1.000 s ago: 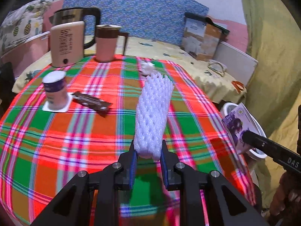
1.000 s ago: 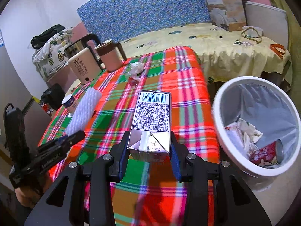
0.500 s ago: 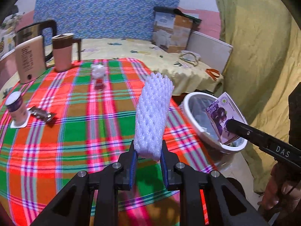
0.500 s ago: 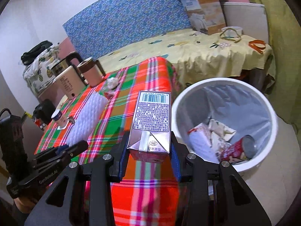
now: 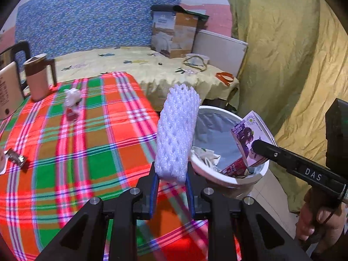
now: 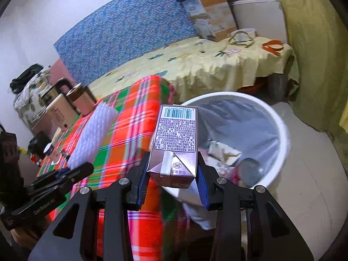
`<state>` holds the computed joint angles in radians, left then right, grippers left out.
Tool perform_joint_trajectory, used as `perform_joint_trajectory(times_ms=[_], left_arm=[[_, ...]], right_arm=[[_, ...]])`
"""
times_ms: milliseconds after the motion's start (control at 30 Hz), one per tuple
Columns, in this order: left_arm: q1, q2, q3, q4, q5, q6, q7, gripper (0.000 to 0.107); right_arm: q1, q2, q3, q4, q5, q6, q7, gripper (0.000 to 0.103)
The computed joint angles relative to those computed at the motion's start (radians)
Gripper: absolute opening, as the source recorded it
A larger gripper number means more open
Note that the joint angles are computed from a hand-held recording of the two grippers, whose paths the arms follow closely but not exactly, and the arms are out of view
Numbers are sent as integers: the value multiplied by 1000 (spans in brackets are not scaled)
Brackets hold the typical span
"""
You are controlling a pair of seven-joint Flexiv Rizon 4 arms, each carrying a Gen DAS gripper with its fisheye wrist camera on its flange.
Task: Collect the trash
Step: 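Carry the foam net and milk carton over the trash bin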
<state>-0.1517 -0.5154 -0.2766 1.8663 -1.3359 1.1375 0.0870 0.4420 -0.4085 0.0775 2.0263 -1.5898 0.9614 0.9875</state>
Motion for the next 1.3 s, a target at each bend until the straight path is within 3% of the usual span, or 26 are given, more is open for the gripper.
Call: perform_joint_trajectory(times_ms=[300, 1067, 1200, 1300], left_arm=[[-24, -30, -22, -22, 91, -5, -49, 23], [-5, -122, -91, -84, 372, -3, -226, 24], [7, -130, -107, -89, 404, -11, -248, 29], [27, -129, -129, -85, 392, -16, -239, 38]], right_arm=[[-10, 35, 11, 59, 42, -43, 37, 41], [-45, 36, 3, 103, 124, 11, -2, 42], [-42, 36, 2, 107, 147, 15, -15, 42], [-34, 45, 0, 114, 155, -2, -12, 44]])
